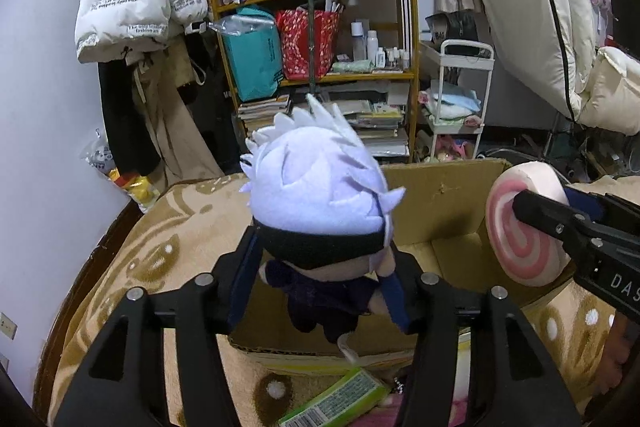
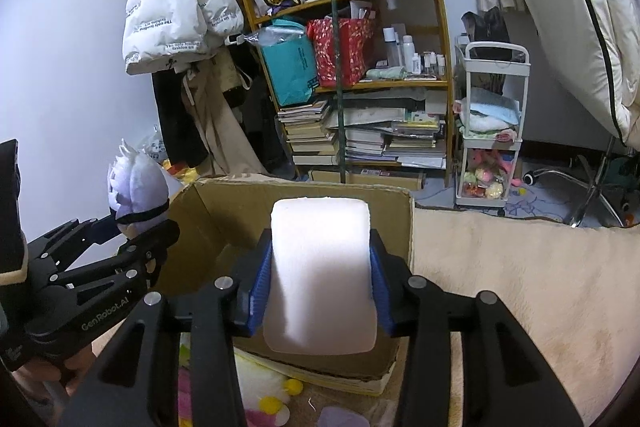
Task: Organize soft objects
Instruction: 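Lower both items into the box and open both tools, then withdraw both tools from the box back toward the remaining items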
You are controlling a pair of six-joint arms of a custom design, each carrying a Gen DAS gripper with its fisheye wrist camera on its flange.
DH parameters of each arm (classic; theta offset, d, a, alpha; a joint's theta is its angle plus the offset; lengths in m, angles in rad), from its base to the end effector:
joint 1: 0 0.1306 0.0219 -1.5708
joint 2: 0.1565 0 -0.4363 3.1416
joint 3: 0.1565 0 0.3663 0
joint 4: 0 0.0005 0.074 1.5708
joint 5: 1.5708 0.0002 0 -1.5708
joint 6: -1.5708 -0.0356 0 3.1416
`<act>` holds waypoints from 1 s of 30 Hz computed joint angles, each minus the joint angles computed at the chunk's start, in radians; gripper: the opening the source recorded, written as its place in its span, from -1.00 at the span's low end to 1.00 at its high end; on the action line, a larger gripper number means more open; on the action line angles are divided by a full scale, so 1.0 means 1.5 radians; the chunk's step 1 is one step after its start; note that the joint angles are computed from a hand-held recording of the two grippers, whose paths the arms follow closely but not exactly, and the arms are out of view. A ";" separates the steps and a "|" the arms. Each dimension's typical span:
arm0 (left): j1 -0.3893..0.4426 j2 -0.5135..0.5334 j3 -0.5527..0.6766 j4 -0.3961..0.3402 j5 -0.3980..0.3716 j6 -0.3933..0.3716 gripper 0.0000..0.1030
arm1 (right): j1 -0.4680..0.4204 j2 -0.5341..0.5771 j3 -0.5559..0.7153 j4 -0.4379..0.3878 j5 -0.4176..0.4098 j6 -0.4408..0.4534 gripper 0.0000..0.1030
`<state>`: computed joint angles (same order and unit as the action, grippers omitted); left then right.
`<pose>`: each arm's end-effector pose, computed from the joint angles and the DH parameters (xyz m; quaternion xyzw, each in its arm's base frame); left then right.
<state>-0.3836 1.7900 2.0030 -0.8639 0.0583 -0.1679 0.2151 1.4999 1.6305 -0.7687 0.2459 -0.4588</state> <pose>0.5805 -0.2371 0.5474 0.2563 0.8583 -0.0737 0.4383 0.4997 0.0998 0.5482 0.1625 0.8732 0.0441 0.4574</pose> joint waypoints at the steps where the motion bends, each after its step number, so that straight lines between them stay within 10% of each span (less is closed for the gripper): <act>1: 0.000 0.002 0.003 -0.008 0.003 -0.002 0.08 | 0.000 0.001 0.001 -0.003 -0.002 -0.002 -0.07; 8: 0.000 -0.012 -0.015 0.007 -0.015 -0.013 0.45 | 0.004 -0.002 0.003 -0.018 0.001 -0.004 0.00; 22: 0.010 -0.054 -0.041 -0.029 -0.018 -0.016 0.74 | 0.027 -0.045 -0.011 -0.031 0.043 -0.037 0.97; 30: 0.020 -0.110 -0.096 -0.033 -0.030 -0.006 0.94 | 0.048 -0.075 -0.015 -0.059 0.055 -0.056 1.00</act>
